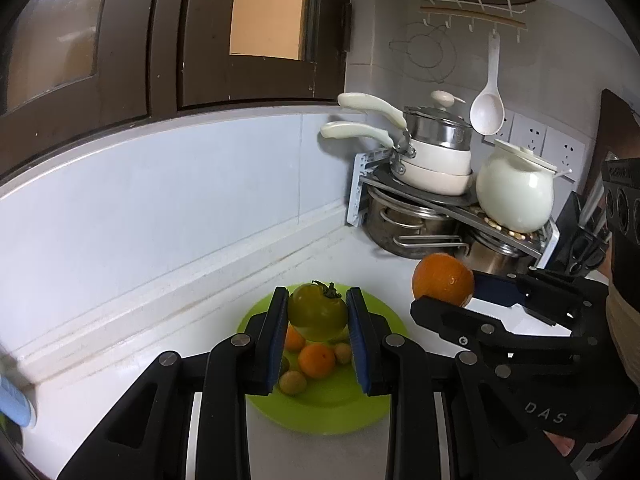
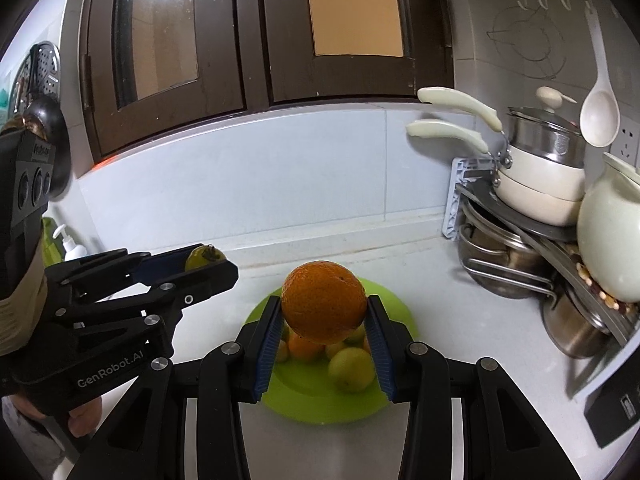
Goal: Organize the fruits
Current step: 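Carry both fruits over the green plate and open both tools to release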
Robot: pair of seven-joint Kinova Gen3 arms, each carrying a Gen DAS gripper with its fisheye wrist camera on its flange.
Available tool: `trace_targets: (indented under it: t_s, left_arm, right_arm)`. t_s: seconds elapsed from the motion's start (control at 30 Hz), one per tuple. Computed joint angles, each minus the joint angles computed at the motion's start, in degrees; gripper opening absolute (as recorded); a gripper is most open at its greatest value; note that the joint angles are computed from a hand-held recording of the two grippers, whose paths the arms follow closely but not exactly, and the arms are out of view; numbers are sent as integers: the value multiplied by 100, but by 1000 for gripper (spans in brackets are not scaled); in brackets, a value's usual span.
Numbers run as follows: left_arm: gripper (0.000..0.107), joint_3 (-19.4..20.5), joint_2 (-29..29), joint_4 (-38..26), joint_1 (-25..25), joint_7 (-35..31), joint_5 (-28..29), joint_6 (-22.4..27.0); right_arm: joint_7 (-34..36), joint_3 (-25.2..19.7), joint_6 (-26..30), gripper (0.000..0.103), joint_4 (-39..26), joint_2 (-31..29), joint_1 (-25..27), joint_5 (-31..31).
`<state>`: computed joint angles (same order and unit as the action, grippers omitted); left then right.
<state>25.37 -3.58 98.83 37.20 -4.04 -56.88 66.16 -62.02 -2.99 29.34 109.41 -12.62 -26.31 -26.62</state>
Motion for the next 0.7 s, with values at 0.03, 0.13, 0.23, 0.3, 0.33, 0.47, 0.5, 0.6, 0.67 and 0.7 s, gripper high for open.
trace_targets:
  t_s: [0.03, 0.13, 0.23, 0.3, 0.33, 0.47, 0.5, 0.6, 0.67, 0.7]
  left_arm:
    - [29, -28, 4, -10, -19, -41, 1, -34]
    - [29, -105, 38, -48, -82, -172, 1, -122]
    - [29, -209, 75, -66, -162, -307, 35, -270]
    - [29, -286, 106, -74, -221, -422, 83, -386]
    - [29, -310, 124, -76, -242, -454, 86, -415]
    - [29, -451, 162, -28, -360, -569, 157, -655]
    - [29, -484, 178, -19, -392, -595, 175, -712]
    - [29, -589, 229, 15, -486, -668, 243, -889]
    - [29, -668, 279, 25, -551, -750, 300, -1019]
    - [29, -710, 307, 31, -583, -801, 328, -1089]
  right_arm:
    - [13, 2, -21, 42, -29, 42, -9, -3]
    - [73, 3, -30, 42, -142, 183, -5, -19]
    - [138, -18, -55, 42, -236, 322, 37, -40]
    - [154, -53, -58, 42, -294, 411, 86, -39]
    - [171, -64, -63, 42, -331, 471, 111, -50]
    - [174, -157, -60, 42, -468, 708, 243, -36]
    - [184, -179, -56, 42, -501, 772, 276, -42]
    - [164, -263, -29, 42, -599, 969, 391, -25]
    - [99, -337, -13, 42, -675, 1103, 461, 54]
    - [85, -368, -7, 42, -713, 1167, 494, 77]
